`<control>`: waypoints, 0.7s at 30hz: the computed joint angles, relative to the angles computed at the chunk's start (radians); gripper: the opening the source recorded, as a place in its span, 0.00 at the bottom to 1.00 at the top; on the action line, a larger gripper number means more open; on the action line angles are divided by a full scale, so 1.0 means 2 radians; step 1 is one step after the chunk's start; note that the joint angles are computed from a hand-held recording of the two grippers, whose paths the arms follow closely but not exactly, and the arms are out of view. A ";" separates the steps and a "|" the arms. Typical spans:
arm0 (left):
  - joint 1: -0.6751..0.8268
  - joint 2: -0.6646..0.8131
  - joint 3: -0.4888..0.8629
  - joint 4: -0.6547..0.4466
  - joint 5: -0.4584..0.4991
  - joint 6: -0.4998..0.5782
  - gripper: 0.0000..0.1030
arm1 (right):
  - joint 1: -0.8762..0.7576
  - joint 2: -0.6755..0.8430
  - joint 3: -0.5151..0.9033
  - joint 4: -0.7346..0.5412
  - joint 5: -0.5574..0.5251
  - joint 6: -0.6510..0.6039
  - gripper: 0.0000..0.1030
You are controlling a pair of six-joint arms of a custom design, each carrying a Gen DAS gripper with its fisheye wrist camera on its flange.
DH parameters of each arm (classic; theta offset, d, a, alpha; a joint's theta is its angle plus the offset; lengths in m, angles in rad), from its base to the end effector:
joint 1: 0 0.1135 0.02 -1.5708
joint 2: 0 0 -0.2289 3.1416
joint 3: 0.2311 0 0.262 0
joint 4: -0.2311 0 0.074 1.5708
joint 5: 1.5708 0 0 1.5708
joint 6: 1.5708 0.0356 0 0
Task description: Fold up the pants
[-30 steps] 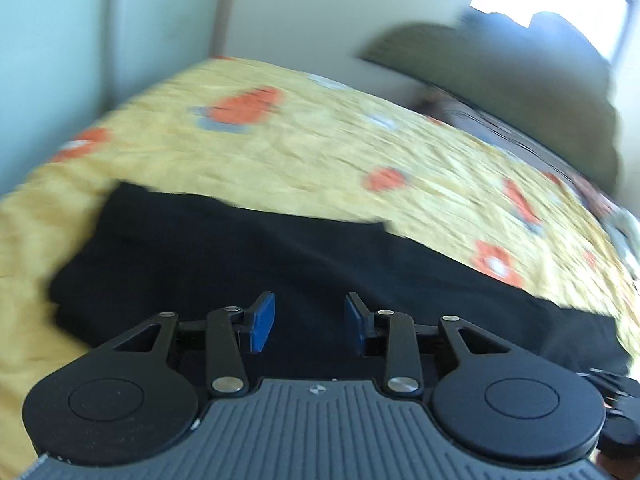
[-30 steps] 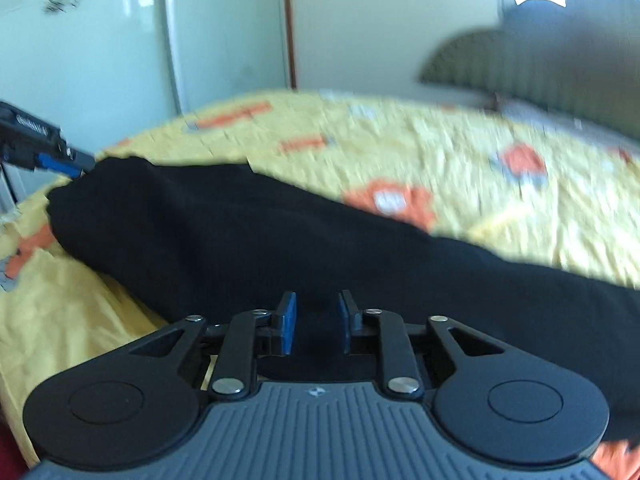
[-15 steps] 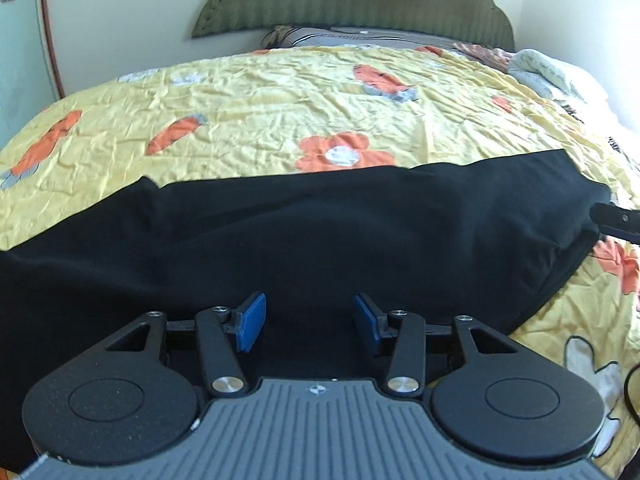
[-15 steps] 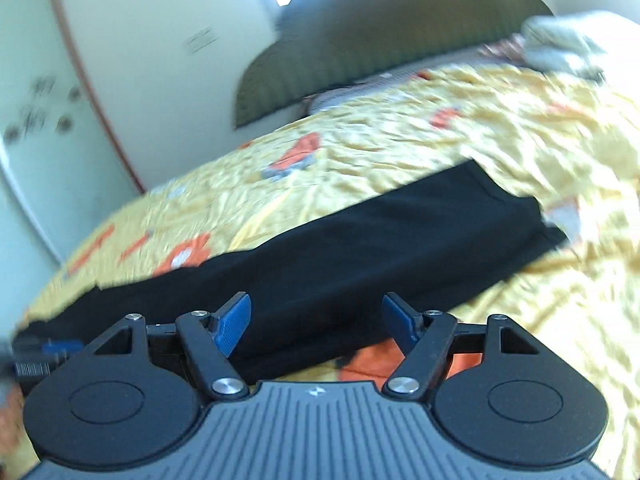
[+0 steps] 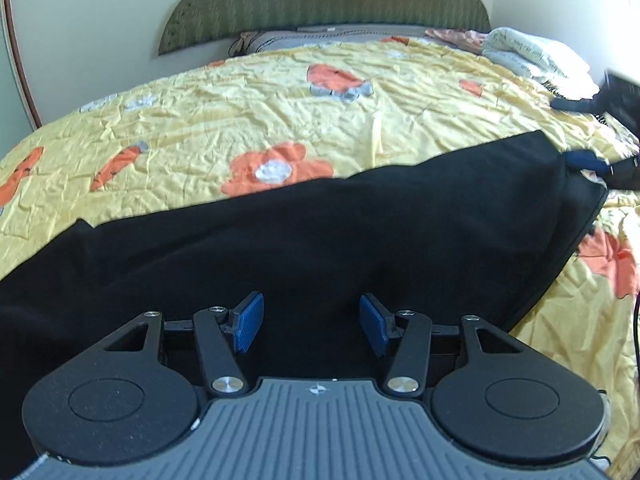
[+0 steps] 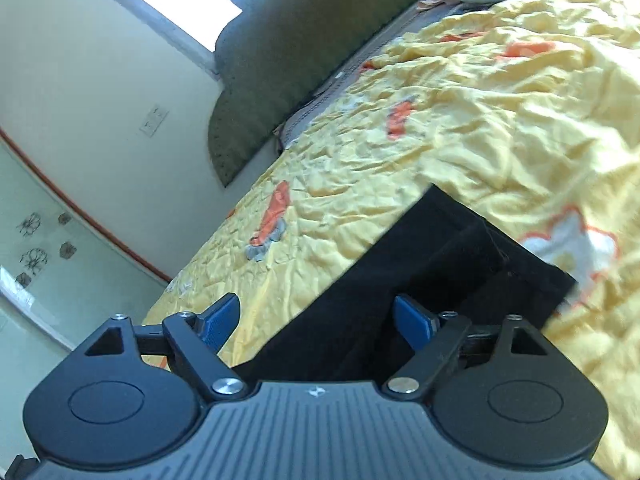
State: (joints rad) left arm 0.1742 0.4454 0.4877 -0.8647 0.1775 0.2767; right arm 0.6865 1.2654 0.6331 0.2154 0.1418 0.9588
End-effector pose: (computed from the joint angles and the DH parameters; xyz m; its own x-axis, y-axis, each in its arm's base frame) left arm 0.1389 0.0181 0.2030 -0.7085 0.1483 -0.6899 0.1469 0.9872 0.0614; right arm 0.2292 0.1813 0.1853 -0.6117 0.5463 -0.5721 -0.0467 0.6970 0.7155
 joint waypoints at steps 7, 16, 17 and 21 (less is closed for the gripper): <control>-0.011 -0.047 -0.030 0.008 -0.014 -0.008 0.62 | -0.017 0.100 0.119 -0.056 0.009 -0.046 0.84; 0.005 -0.059 -0.046 0.021 0.008 -0.007 0.69 | 0.014 -0.147 -0.098 -0.030 0.093 0.068 0.85; 0.004 -0.059 -0.046 0.021 0.007 -0.007 0.69 | 0.015 -0.172 -0.122 -0.028 0.080 0.095 0.85; 0.007 -0.058 -0.046 0.021 0.008 -0.003 0.70 | 0.030 -0.209 -0.195 0.049 0.025 0.170 0.85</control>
State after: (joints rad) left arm 0.1873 0.3291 0.3966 -0.8235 0.1943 0.2713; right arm 0.7459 0.8481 0.2423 0.3130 0.1913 1.2995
